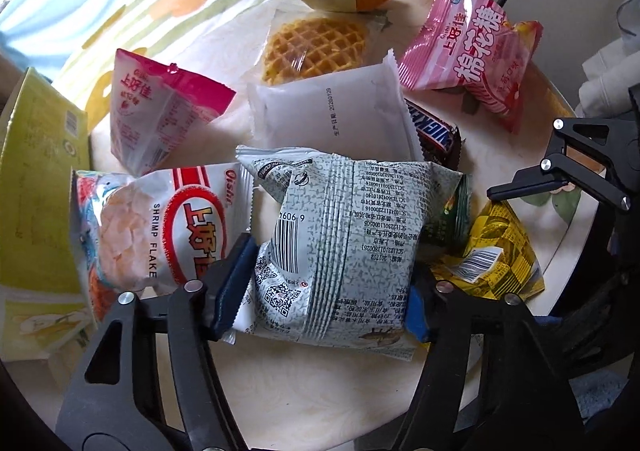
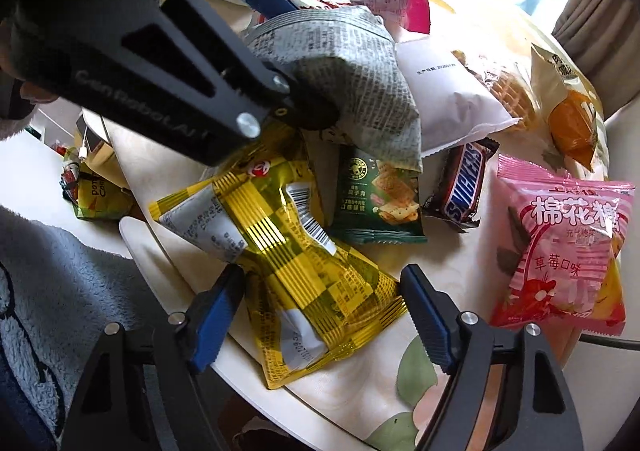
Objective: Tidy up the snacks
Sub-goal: 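Grasp the grey-green printed bag with the left tool while the right tool grasps the gold foil bag, then carry both held bags over the cardboard box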
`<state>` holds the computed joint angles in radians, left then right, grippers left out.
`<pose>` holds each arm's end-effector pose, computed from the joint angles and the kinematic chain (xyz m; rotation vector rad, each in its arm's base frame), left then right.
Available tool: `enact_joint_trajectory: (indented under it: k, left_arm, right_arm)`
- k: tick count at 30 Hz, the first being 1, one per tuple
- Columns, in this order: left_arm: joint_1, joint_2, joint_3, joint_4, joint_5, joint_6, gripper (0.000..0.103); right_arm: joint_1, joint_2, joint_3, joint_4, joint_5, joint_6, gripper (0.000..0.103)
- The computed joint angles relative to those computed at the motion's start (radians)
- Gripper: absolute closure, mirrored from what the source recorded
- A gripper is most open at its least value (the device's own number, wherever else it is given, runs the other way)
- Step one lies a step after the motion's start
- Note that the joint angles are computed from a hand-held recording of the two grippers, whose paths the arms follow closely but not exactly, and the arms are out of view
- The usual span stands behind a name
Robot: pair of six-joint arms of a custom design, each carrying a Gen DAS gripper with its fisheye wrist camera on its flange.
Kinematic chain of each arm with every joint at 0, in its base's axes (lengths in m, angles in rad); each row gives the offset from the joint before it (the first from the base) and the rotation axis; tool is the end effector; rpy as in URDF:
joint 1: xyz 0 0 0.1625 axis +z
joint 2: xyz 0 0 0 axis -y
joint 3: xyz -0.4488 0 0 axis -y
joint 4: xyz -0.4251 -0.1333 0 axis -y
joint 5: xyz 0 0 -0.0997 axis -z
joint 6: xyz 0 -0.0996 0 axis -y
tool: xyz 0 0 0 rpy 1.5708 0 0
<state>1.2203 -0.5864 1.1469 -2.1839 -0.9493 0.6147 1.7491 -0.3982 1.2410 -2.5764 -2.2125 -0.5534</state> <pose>-0.1080 -0.8525 0.1092 1.1500 2.2408 0.0409 0.2158 -0.7820 -0.0434 0.8251 -2.3419 0.0451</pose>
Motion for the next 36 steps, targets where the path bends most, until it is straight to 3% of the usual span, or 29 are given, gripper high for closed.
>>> enact_joint_trajectory:
  k: [9,22,29,36]
  left_arm:
    - [0.000,-0.042,0.020,-0.020,-0.042,-0.051,0.048]
    - [-0.010,-0.099,0.070,-0.052,-0.064,-0.123,0.048]
    - [-0.022,-0.158,0.113,-0.102,-0.064,-0.172,0.048]
    - [-0.031,-0.237,0.164,-0.157,-0.056,-0.224,0.048]
  right_arm:
    - [0.002,-0.007,0.048,-0.060,0.004,0.010,0.030]
    - [0.038,-0.026,0.136,-0.176,-0.041,-0.052,0.061]
    - [0.062,-0.059,0.187,-0.233,-0.022,-0.037,0.073]
    - [0.065,-0.102,0.210,-0.254,0.043,-0.001,0.076]
